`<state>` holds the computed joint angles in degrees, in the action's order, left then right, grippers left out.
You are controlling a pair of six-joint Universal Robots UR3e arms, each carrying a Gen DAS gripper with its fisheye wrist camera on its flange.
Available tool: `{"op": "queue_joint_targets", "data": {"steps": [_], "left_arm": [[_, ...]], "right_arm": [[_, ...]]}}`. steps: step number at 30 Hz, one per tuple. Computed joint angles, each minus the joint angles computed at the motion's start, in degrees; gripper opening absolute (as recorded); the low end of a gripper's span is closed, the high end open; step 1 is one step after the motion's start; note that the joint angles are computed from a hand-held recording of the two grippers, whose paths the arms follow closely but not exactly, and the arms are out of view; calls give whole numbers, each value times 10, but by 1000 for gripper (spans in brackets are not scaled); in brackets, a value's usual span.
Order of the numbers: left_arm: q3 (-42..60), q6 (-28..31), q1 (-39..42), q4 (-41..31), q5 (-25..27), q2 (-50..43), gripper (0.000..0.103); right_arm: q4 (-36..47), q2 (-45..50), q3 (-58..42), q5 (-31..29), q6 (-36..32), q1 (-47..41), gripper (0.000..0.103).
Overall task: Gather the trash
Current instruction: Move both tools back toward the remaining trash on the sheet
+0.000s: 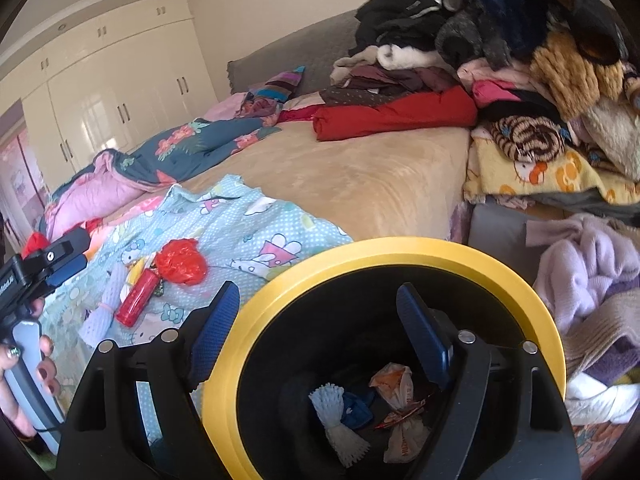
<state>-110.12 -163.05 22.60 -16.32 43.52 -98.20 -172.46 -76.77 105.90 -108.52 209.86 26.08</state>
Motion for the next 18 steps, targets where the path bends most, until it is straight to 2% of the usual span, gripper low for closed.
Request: {"op": "queue_joint_targets", "data": {"steps": [3,9,18], "left_arm": [[1,8,8,0,-2,1,92],[16,13,31,-11,-10,-5,92],[45,21,64,-34,-11,-18,92]], "right_arm": [[6,18,-30,-9,-10,17,84],[41,74,-130,-17,-51,49,85],[112,162,-282,34,-60,59,86]]}}
